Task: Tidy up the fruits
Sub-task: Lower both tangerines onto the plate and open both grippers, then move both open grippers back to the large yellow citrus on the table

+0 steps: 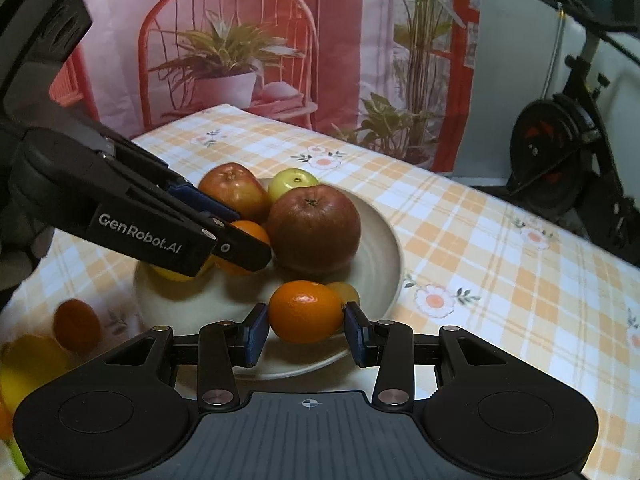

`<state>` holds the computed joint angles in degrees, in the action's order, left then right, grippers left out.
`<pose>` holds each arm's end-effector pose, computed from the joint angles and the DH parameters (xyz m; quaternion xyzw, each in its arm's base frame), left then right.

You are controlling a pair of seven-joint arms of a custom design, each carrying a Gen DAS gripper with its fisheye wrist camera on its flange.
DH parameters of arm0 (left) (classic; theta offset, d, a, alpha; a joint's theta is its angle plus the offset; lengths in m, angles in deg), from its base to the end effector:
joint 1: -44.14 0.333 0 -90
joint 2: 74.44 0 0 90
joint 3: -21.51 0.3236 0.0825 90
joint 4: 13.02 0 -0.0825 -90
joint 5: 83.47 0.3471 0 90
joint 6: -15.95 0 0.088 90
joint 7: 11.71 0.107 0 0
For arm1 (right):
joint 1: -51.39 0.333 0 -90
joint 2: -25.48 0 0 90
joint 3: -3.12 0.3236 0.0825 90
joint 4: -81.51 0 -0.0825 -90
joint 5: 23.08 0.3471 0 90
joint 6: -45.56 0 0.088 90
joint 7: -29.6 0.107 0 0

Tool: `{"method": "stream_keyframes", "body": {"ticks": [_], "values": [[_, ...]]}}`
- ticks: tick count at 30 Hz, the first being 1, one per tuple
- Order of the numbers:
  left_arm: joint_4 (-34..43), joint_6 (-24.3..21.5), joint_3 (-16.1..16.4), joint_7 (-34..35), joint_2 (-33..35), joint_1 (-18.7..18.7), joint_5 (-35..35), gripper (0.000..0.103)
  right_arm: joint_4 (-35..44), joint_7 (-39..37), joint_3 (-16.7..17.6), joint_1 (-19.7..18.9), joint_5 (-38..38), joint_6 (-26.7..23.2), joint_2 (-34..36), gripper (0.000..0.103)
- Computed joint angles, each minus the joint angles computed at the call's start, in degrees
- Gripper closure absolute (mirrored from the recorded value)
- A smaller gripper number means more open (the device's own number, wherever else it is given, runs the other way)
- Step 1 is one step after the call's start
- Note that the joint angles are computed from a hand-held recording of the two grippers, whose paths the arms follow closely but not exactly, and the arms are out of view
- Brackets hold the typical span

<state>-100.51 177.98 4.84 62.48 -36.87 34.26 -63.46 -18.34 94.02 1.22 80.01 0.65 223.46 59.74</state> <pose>0.6643 -0.2934 0.3894 -0.5353 0.7760 -0.2907 0.1635 0.6294 0.2838 0.3510 -0.8018 0.4658 -0.2022 0.3151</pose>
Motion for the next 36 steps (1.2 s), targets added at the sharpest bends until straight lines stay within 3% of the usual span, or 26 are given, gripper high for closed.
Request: {"method": "stream_keyframes", "body": {"ticks": [8,20,29,36], "values": [[2.48,-1.07,-0.04,0.48,1.62,-0.37,-0.48,0.064,2.67,0.32,-2.86,1.58,-1.05,1.05,2.42,0.065],[0.31,0.00,-0.27,-0.17,-0.03,0.21,-1.19,0.063,3.59,3.27,-6.47,4.65,-2.18,0.66,3.39,0.064],[-6.47,4.21,-0.62,-1.84,-5.45,1.28,-0.50,0.063,-2.35,5.37,-6.69,6.24,-0.65,4.10,-1.26,0.063],[-16.22,8.47,1.37,-6.37,-12.60,1.27,2.49,0.063,-8.61,5.18,-5.81,8.71,2.71,7.84,-5.70,0.063]]}}
